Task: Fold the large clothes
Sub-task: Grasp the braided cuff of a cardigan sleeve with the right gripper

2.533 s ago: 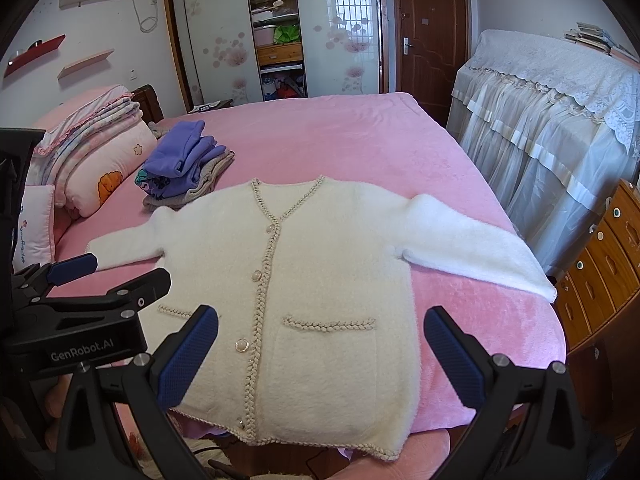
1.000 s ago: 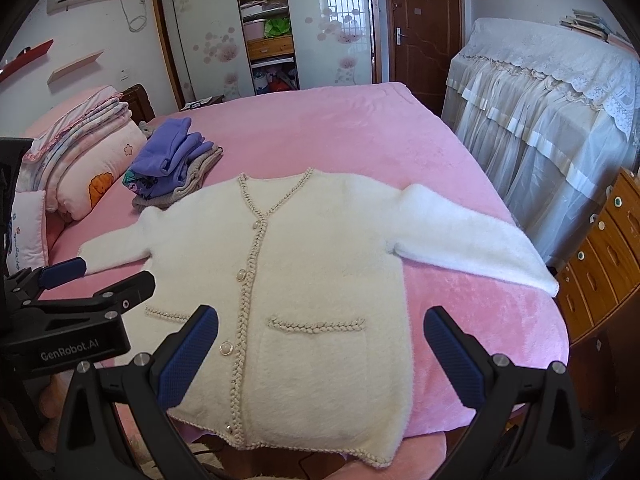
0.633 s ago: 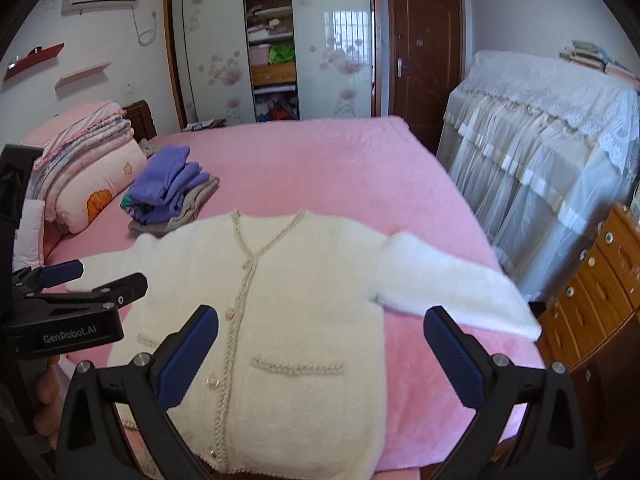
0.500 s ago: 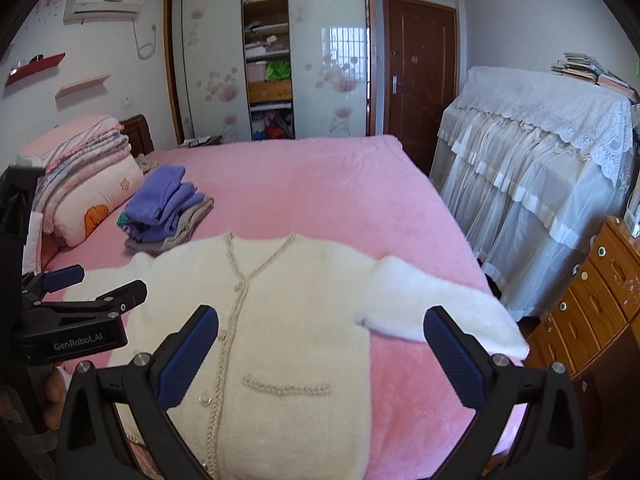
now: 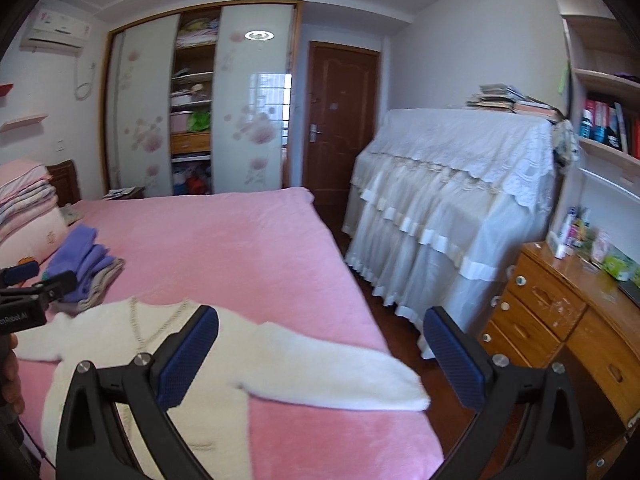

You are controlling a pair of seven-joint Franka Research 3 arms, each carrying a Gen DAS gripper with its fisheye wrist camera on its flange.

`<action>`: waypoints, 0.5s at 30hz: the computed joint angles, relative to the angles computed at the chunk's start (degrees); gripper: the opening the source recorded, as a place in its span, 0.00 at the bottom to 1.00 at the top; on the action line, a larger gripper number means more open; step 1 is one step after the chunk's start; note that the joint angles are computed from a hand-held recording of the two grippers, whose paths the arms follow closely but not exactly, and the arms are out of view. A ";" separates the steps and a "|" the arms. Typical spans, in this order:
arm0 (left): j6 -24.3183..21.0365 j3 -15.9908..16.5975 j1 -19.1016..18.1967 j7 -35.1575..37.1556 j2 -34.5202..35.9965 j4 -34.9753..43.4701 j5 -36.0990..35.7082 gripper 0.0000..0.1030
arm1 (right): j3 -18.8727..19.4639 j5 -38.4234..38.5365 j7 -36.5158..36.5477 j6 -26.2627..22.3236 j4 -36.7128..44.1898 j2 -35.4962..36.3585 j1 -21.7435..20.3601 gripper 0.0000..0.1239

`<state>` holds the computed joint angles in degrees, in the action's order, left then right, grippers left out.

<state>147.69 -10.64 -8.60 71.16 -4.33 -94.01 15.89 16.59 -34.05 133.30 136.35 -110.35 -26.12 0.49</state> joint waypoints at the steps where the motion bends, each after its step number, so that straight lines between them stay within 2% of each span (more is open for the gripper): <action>1: 0.04 -0.82 -0.24 -1.20 2.04 1.81 2.67 1.00 | -0.77 0.22 -0.10 -0.15 -0.34 -0.17 -0.32 0.82; 5: -1.91 -2.26 -3.61 -5.09 10.65 8.85 11.46 1.00 | -4.63 3.58 -1.39 0.40 -2.91 -0.20 -1.07 0.77; 10: -6.27 -2.06 -9.00 -1.67 22.91 18.89 11.42 1.00 | -8.12 9.05 -2.53 0.05 -6.31 1.86 -2.38 0.69; 15: -9.77 -0.26 -14.33 0.28 34.08 28.57 10.93 1.00 | -12.41 17.51 -3.29 1.95 -11.23 5.00 -2.25 0.66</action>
<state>137.92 -10.90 -22.94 71.44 29.75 -65.44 26.81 4.18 -16.54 130.01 138.30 -121.58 -21.11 -1.76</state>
